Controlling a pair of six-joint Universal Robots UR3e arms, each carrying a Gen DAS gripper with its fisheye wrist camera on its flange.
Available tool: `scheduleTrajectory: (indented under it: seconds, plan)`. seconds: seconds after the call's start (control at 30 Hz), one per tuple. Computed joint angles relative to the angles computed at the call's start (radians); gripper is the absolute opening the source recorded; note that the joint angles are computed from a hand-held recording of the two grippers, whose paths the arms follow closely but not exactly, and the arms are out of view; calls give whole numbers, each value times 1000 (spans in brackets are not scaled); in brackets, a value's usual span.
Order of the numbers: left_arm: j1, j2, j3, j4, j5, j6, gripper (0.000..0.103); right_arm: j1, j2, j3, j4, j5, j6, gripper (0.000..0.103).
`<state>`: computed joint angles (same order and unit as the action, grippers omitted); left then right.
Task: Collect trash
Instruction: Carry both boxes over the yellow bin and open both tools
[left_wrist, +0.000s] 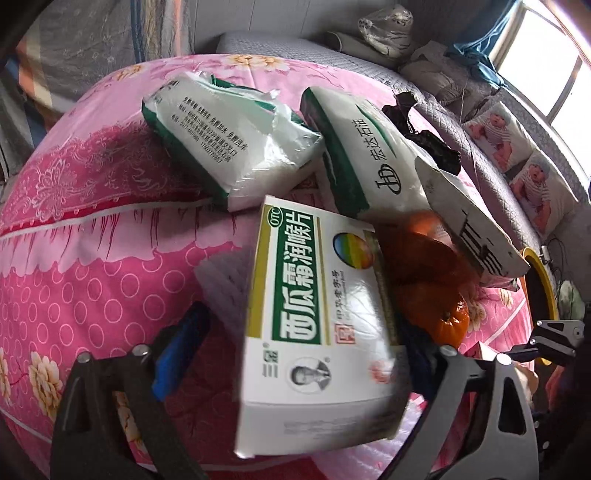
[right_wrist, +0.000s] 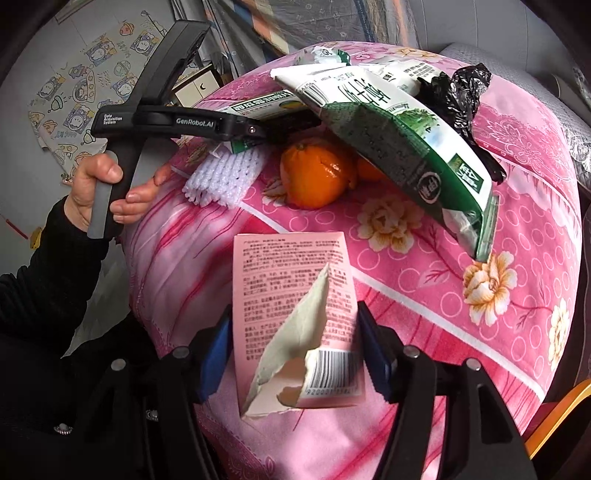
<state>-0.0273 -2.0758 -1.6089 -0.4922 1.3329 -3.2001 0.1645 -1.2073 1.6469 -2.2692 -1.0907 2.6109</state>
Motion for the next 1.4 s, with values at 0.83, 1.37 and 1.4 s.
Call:
scheduleTrajectory:
  seconds: [0.83,1.37,1.4]
  plan:
    - [-218,428,-362,350,236,-98,65,-297,-486,359,-114,294,54,50]
    - [-611,-71,472,106,366,0,66,-977,-981,690,-61,430,-1,50]
    - [-623,-109,535,79,361,8,66,-1011,-996,704,-60,427,-6,51]
